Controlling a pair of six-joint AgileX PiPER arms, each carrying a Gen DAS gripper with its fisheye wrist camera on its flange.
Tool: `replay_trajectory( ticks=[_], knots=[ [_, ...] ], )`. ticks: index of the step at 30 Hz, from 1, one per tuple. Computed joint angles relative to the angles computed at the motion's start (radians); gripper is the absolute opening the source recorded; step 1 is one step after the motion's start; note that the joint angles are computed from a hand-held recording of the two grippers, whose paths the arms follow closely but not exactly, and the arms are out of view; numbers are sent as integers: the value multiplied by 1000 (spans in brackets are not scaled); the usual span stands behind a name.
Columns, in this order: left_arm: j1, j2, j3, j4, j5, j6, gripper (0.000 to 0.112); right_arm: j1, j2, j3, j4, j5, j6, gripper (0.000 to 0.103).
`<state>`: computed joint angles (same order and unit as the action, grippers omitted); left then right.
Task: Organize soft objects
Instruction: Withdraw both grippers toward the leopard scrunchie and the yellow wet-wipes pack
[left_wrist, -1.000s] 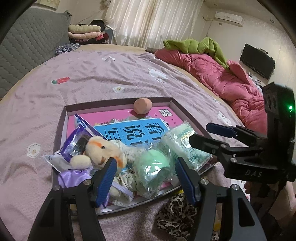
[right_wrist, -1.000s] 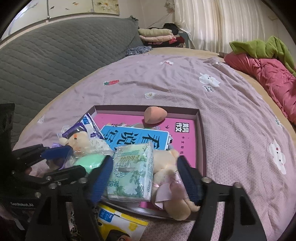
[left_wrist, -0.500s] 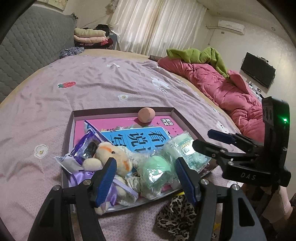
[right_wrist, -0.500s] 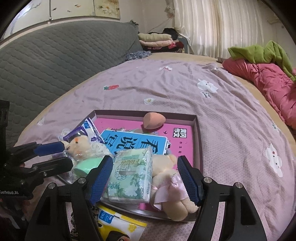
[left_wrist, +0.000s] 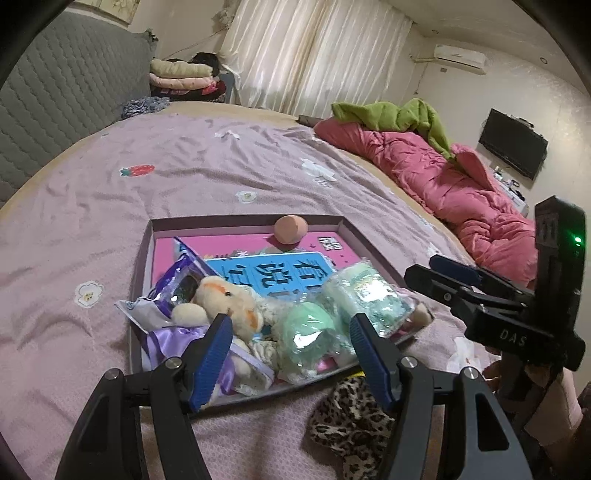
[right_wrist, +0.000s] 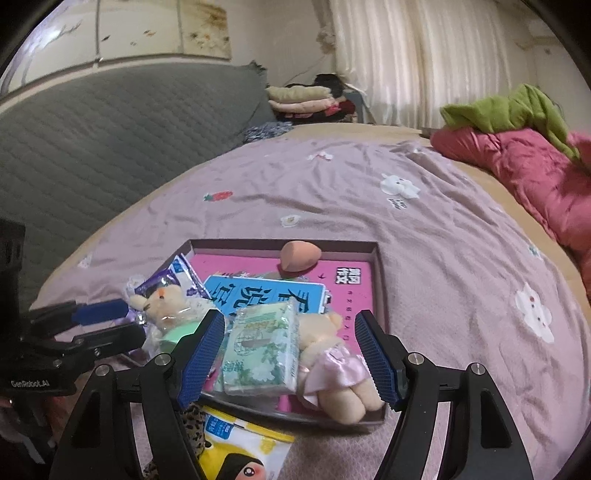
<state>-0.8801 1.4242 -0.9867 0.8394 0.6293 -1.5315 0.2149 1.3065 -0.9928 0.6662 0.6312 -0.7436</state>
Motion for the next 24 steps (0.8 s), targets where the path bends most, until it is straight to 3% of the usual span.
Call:
replay_trajectory(
  ticks=[4, 14, 24],
  knots=[
    [-33, -2, -2, 17, 12, -9, 66, -36, -13, 13, 32, 45, 3, 75],
    [-95, 6, -11, -2, 44, -24, 66, -19, -125, 75, -100, 3, 75, 75],
    [-133, 12, -16, -19, 61, -33, 66, -60, -185, 120, -113, 39, 71, 75]
  ],
)
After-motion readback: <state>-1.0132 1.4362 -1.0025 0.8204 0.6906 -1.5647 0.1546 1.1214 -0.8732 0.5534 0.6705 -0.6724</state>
